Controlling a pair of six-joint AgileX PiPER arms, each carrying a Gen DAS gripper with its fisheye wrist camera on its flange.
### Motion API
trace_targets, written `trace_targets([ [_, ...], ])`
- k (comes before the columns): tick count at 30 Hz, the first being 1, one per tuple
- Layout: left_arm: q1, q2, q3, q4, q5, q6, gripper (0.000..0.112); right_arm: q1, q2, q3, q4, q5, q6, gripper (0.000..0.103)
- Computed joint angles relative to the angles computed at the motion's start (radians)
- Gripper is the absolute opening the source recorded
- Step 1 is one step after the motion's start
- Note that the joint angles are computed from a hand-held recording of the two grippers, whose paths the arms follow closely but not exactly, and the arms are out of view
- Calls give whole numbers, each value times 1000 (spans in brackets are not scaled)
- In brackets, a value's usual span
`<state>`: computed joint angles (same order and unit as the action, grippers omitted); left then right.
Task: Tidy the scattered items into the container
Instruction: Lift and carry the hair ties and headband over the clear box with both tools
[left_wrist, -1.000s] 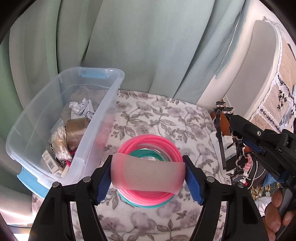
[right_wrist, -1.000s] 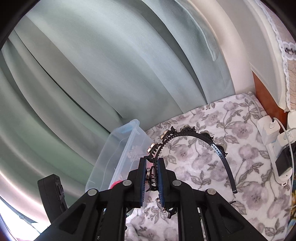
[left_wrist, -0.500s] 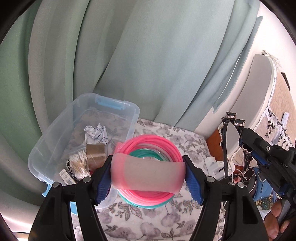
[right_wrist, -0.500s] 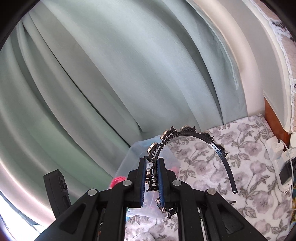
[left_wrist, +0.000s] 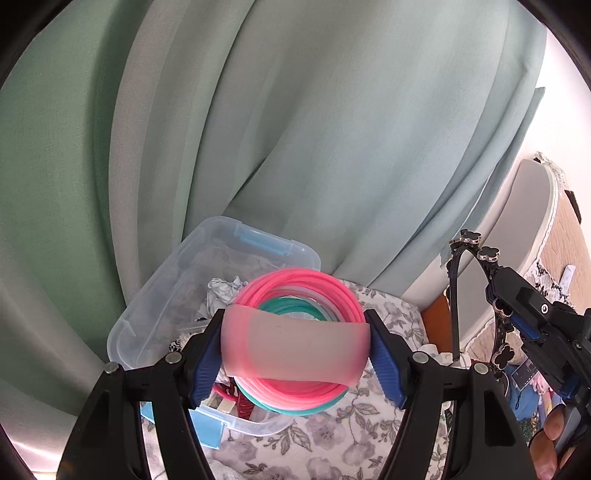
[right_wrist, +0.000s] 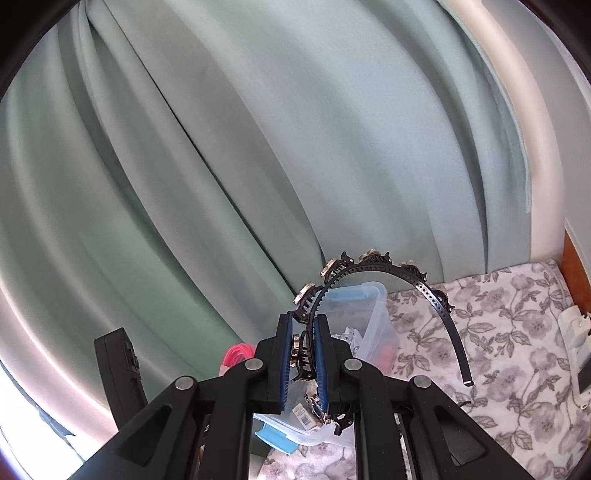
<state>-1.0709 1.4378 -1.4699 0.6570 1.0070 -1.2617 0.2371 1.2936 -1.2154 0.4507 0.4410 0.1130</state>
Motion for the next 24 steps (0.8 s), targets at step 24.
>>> trace_targets([
  [24, 271, -97, 170, -150, -133, 119, 73, 78, 303, -257, 50, 73, -83, 13],
])
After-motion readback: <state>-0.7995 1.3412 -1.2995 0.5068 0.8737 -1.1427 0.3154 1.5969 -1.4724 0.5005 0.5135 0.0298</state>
